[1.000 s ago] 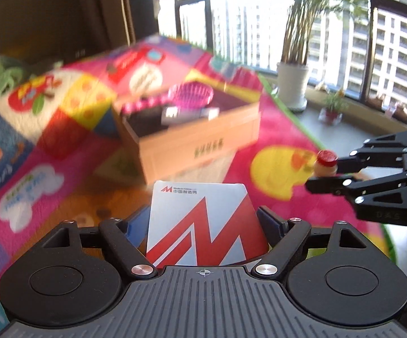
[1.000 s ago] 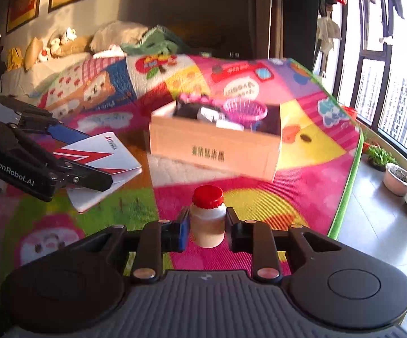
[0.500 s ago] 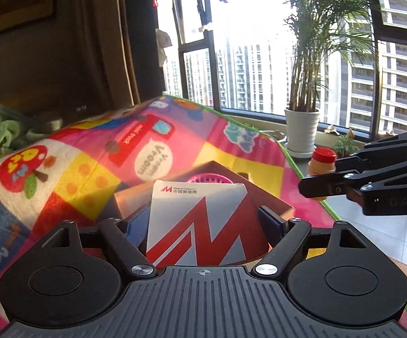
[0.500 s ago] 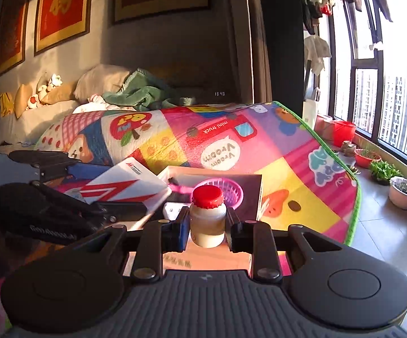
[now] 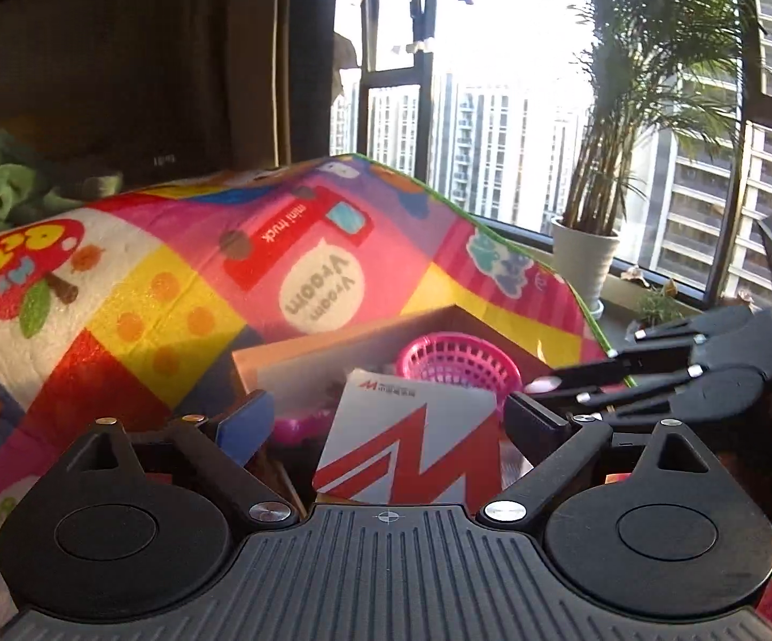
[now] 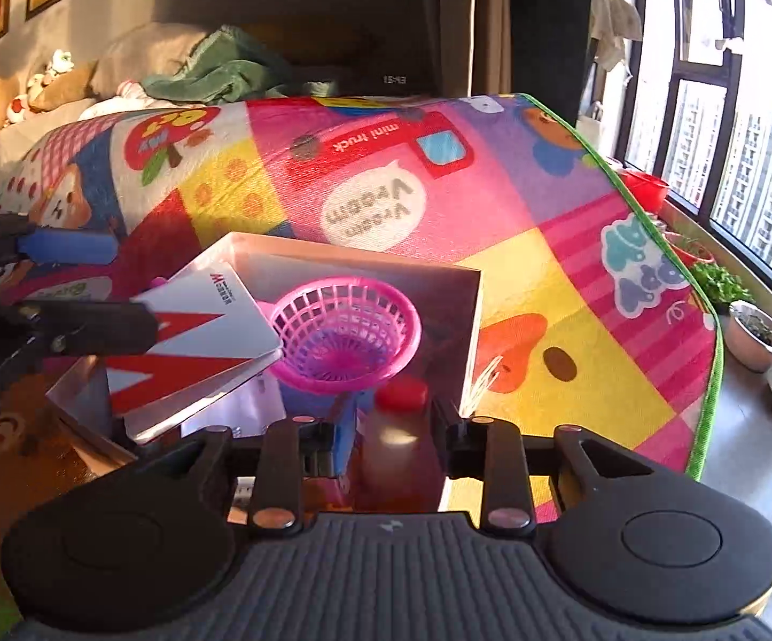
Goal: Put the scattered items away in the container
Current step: 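Drop the card box and bottle into the white box, opening both grippers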
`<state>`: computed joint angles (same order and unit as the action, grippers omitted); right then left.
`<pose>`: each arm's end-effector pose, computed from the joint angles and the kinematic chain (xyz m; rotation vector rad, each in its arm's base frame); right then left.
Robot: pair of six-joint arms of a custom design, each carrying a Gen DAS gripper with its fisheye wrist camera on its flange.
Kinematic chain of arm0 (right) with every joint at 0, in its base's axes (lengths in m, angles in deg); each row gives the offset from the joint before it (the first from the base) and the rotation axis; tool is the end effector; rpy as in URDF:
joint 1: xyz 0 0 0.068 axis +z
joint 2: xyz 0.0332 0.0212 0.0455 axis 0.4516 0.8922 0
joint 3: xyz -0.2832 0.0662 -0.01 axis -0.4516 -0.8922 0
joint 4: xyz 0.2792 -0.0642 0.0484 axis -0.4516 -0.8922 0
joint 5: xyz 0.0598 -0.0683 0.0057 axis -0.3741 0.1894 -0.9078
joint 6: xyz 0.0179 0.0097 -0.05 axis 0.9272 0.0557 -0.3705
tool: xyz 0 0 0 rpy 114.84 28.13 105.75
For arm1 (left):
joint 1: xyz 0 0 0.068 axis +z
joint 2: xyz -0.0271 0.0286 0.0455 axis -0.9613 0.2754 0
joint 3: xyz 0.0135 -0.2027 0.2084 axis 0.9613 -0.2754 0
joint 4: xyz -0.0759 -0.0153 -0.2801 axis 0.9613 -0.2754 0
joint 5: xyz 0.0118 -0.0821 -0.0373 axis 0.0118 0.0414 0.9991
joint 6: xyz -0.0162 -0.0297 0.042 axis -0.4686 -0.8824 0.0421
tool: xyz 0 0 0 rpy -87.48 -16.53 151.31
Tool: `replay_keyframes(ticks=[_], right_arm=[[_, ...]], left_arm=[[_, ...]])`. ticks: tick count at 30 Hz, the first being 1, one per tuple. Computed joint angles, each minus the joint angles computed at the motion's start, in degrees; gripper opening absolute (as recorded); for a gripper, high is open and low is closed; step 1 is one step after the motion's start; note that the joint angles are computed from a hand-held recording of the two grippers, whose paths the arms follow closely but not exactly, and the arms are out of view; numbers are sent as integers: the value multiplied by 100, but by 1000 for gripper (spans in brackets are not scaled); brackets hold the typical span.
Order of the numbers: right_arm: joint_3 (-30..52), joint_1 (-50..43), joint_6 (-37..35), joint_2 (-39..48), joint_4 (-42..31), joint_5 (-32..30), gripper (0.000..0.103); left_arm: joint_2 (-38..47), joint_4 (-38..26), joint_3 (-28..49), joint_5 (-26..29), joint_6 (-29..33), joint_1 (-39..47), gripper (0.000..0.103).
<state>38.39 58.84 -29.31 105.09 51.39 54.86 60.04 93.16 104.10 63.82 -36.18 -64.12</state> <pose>0.2794 0.1555 0.0844 -0.0248 2.1828 -0.0445 0.3416 0.0311 0.0890 0.8685 1.8838 -0.5763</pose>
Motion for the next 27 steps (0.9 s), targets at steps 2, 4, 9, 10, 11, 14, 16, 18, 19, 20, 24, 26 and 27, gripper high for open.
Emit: replay_keyframes(ticks=[2, 4, 9, 10, 11, 14, 16, 18, 19, 20, 24, 26, 27], right_arm=[[-161, 133, -34, -142, 123, 117, 40], [-310, 291, -70, -331, 290, 337, 46], [-220, 218, 192, -690, 384, -460, 56], [-80, 129, 282, -610, 328, -818, 56], [99, 65, 306, -450, 278, -1034, 57], [680, -34, 204, 216, 139, -1106, 64], [894, -150, 367, 495, 9, -1355, 58], [805, -190, 497, 493, 127, -1717, 39], [726, -139, 490, 438, 191, -1754, 31], [668, -47, 443, 375, 200, -1641, 29], [582, 168, 288, 178, 183, -1162, 19], [623, 34, 313, 175, 175, -1044, 19], [654, -77, 398, 221, 212, -999, 19]], left_arm=[[-19, -289, -84, 180, 463, 189, 96], [-25, -331, -197, 183, 674, 297, 97], [15, -83, -381, -192, 663, 363, 99], [38, -182, -351, -197, 708, 391, 100], [48, -277, -331, -201, 758, 427, 100], [47, -506, -298, -163, 870, 570, 100], [19, -688, -282, -88, 1007, 712, 101], [28, -808, -250, -49, 1114, 831, 101], [59, -854, -215, -64, 1125, 849, 102], [91, -896, -185, -87, 1118, 847, 102], [157, -953, -154, -77, 997, 776, 102], [137, -1016, -171, -34, 1018, 756, 102], [113, -1023, -198, -23, 1045, 753, 102]])
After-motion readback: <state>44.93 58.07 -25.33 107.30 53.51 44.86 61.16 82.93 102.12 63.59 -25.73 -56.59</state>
